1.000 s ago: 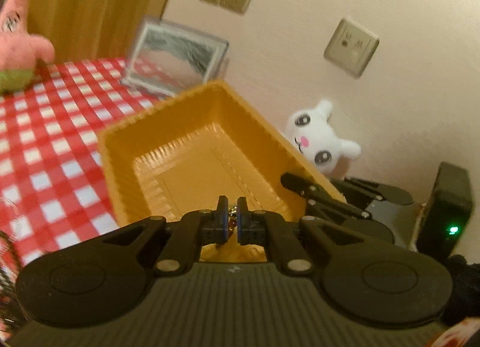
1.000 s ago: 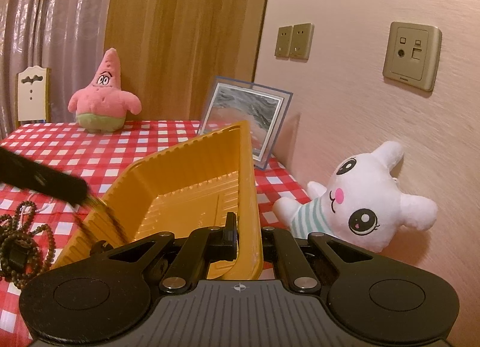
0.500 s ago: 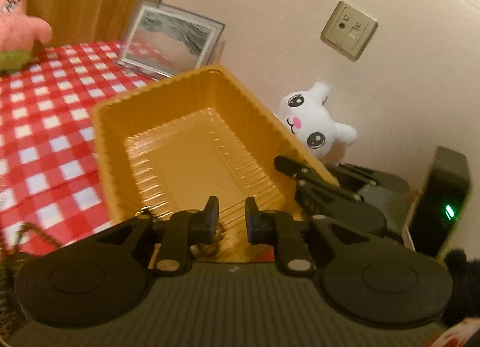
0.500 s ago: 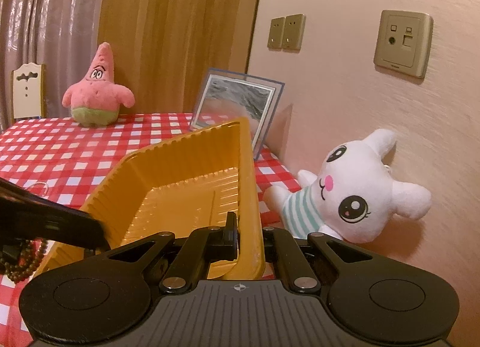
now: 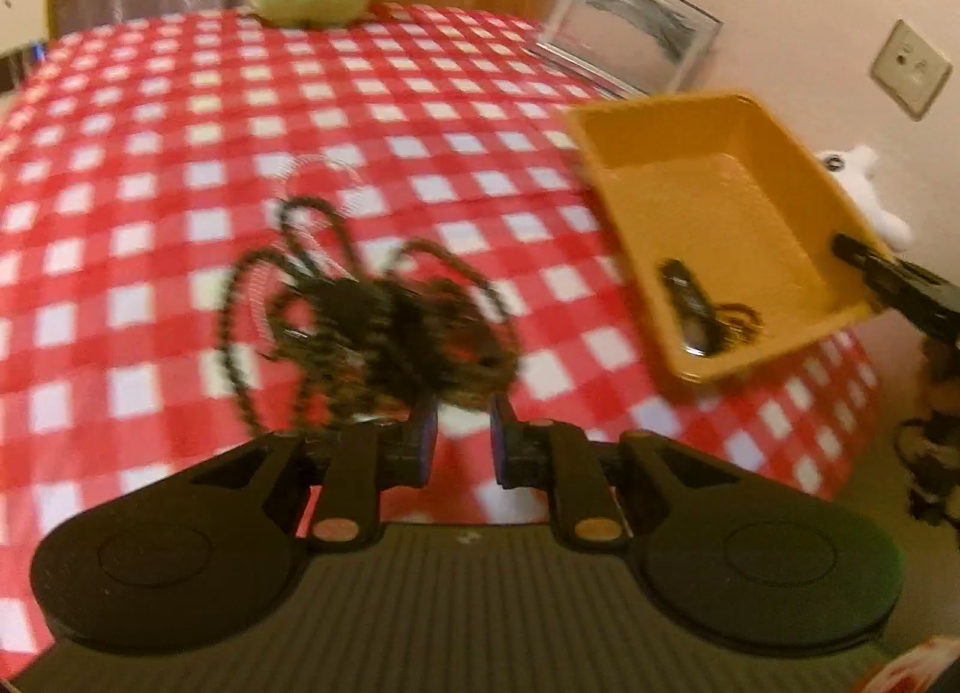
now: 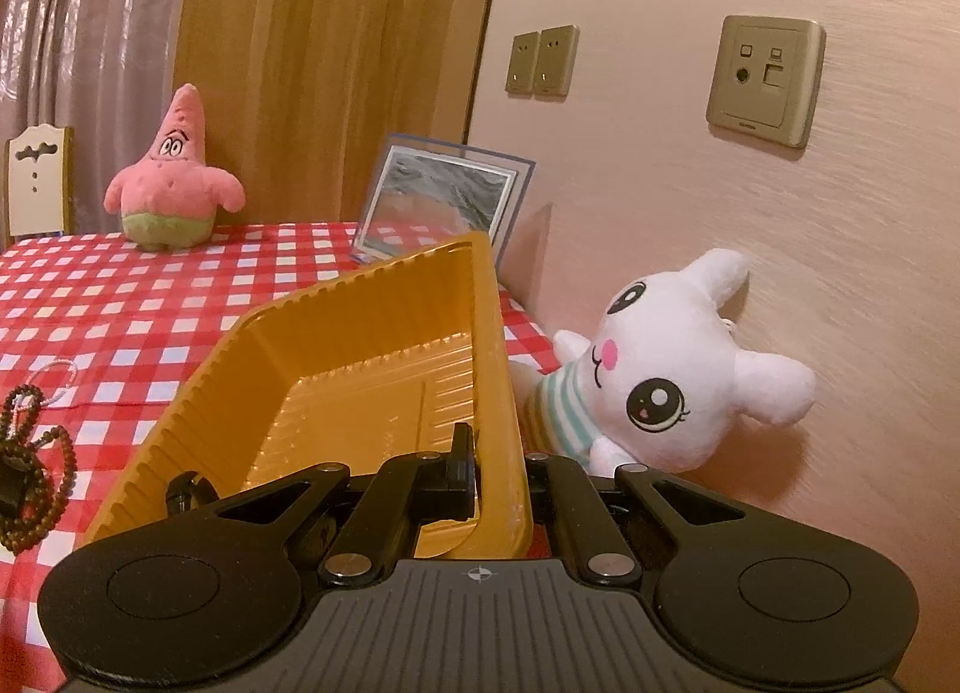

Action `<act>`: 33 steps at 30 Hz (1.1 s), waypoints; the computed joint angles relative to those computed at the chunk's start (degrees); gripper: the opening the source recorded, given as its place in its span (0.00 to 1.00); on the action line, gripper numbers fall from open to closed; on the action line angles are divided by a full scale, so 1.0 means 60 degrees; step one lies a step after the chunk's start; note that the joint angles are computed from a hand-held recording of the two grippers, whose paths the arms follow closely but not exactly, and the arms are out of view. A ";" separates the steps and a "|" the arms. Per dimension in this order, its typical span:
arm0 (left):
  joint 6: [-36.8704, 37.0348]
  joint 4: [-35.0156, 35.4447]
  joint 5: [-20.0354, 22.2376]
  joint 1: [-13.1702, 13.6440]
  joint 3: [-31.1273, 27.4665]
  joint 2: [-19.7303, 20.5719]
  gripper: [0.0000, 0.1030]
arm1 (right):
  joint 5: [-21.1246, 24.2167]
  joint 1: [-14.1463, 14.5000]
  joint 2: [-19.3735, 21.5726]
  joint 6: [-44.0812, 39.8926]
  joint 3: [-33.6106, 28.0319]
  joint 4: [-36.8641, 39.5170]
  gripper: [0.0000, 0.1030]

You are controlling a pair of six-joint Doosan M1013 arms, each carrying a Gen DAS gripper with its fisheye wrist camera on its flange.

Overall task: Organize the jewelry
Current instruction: 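Grasp a dark beaded bracelet from the pile with the left gripper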

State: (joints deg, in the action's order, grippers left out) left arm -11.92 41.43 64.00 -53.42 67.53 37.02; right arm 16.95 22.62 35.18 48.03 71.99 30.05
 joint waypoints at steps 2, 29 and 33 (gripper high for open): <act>0.0094 0.0077 0.0127 -0.0002 0.0053 -0.0035 0.14 | -0.0019 0.0008 -0.0013 0.0146 0.0017 -0.0155 0.04; -0.0157 0.0115 -0.0476 0.0419 -0.0018 0.0209 0.14 | -0.0066 0.0018 -0.0114 0.0526 0.0138 -0.0468 0.04; 0.0085 0.0046 -0.0520 0.0520 -0.0073 0.0293 0.14 | -0.0070 0.0021 -0.0109 0.0551 0.0136 -0.0482 0.04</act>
State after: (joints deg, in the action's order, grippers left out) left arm -11.41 41.70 60.88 -50.30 67.09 38.78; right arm 16.52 22.74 34.53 51.34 72.81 27.16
